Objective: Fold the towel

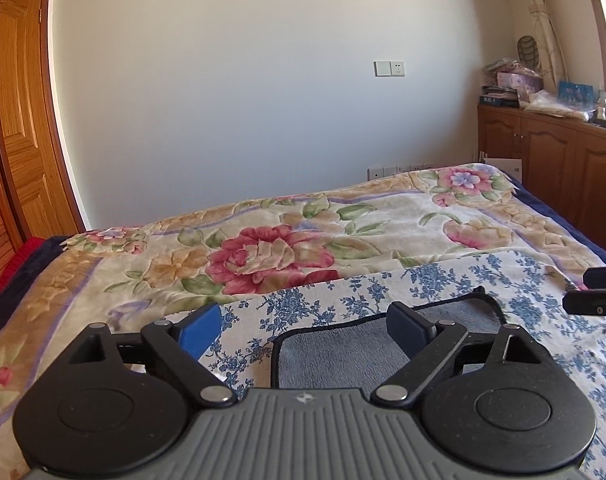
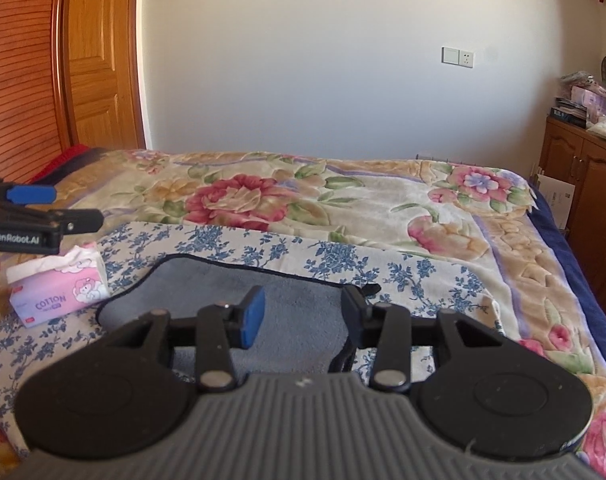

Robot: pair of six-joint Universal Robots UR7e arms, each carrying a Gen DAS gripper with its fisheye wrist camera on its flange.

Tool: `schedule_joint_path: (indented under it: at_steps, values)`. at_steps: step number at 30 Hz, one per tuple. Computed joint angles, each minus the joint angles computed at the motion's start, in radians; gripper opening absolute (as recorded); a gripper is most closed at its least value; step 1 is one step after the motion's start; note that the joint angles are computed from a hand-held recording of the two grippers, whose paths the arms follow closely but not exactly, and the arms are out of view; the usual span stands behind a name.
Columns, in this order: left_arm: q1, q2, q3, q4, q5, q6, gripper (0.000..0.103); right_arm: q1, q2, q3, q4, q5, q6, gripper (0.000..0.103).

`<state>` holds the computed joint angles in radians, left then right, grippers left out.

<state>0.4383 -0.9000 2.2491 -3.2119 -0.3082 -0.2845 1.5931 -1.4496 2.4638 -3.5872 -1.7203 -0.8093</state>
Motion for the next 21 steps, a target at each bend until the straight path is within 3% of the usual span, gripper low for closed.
schedule_joint_path:
  at_steps: [12,14,18,21]
  values:
    - [-0.109,-0.141,0.069,0.324,0.021,-0.257,0.097,0.032,-0.087,0.066,-0.013,-0.038,0.003,0.064]
    - [-0.131,-0.17,0.082,0.389,0.024,-0.316,0.099,0.036,-0.098,0.08,-0.021,-0.047,0.007,0.073]
    - [-0.176,-0.233,0.101,0.56,0.029,-0.444,0.101,0.051,-0.126,0.108,-0.033,-0.059,0.005,0.084]
    - [-0.213,-0.292,0.106,0.777,0.05,-0.614,0.103,0.066,-0.148,0.124,-0.032,-0.067,-0.003,0.087]
